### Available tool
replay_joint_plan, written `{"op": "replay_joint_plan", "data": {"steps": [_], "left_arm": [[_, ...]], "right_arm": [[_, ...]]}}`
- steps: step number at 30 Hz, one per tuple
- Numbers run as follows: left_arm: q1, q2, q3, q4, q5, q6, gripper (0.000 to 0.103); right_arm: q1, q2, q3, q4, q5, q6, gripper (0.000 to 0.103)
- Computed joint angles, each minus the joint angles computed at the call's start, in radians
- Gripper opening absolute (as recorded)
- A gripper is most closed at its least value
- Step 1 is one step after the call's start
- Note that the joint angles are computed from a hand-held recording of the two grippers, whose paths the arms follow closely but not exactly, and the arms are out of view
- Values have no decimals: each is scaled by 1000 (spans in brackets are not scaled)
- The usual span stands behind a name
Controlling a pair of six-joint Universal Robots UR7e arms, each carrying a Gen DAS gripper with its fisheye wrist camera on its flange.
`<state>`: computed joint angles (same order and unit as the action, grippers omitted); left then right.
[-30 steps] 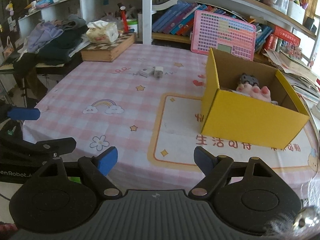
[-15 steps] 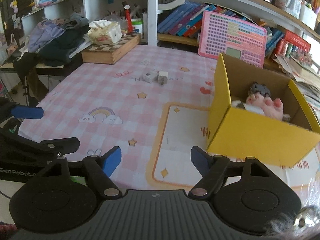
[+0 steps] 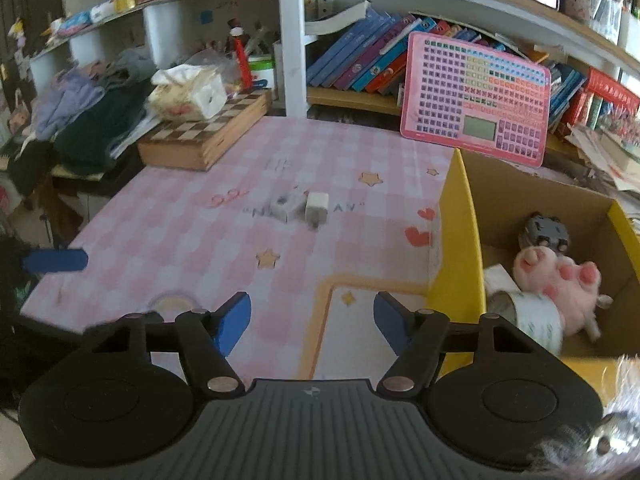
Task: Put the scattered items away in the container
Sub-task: 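Move both tools toward the small white box and white charger, then grasp the small white box with the left gripper while the right gripper grasps the white charger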
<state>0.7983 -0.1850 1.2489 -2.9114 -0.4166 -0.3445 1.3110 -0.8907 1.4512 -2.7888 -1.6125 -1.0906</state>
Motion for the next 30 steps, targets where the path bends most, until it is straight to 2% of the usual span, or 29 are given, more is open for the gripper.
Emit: {"op": "replay_joint_plan", "data": {"steps": [4, 14, 19, 26, 30], "left_arm": [[26, 32, -68, -29, 0, 75, 93], [96, 110, -237, -40, -32, 227, 92], [125, 138, -310, -41, -46, 290, 92], [153, 172, -396, 3, -73, 292, 92], [164, 190, -438, 23, -105, 272, 92]], "right_arm": [[24, 70, -120, 104, -35, 82, 61], [78, 243, -380, 258, -122, 101, 55], [103, 356, -568, 401, -187, 103, 55], [123, 514, -837, 604, -283, 148, 51], [125, 585, -961, 687, -313, 164, 42]]}}
